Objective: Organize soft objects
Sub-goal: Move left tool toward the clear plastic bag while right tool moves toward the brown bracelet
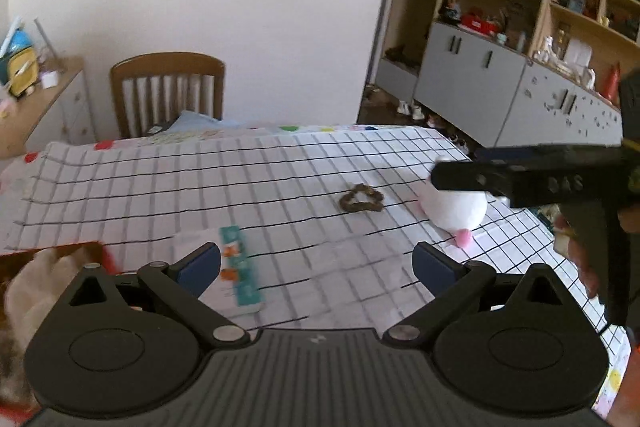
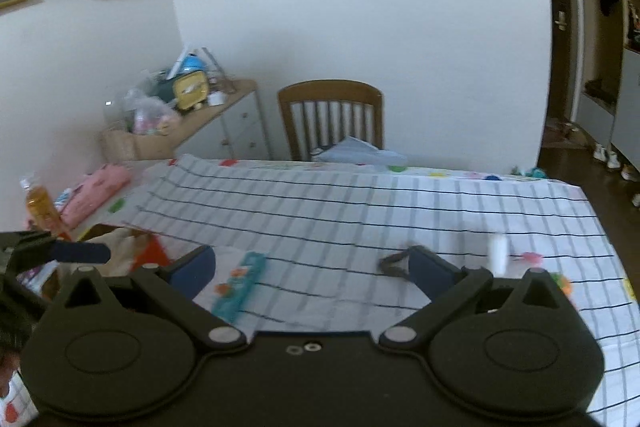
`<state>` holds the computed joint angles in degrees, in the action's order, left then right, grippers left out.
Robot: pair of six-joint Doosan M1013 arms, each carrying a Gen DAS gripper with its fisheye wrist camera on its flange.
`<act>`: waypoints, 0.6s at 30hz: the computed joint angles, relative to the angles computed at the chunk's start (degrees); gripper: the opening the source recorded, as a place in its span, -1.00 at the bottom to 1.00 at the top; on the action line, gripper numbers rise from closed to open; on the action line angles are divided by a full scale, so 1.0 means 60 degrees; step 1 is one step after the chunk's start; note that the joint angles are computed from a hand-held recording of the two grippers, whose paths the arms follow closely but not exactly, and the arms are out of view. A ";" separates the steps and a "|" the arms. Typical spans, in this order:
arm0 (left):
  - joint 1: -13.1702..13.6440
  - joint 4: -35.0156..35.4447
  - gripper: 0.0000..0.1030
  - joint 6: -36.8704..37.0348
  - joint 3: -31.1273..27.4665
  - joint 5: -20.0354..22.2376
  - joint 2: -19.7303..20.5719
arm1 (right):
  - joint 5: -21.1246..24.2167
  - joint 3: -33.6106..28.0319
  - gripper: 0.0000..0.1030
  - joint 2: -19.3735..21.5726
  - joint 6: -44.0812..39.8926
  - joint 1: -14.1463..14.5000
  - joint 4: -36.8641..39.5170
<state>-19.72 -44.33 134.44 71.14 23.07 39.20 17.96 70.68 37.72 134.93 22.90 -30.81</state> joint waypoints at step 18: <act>-0.0753 0.2264 0.99 -0.1826 -0.1304 0.0075 0.1332 | 0.1094 -0.1432 0.99 0.1200 -0.4621 -0.0701 0.3904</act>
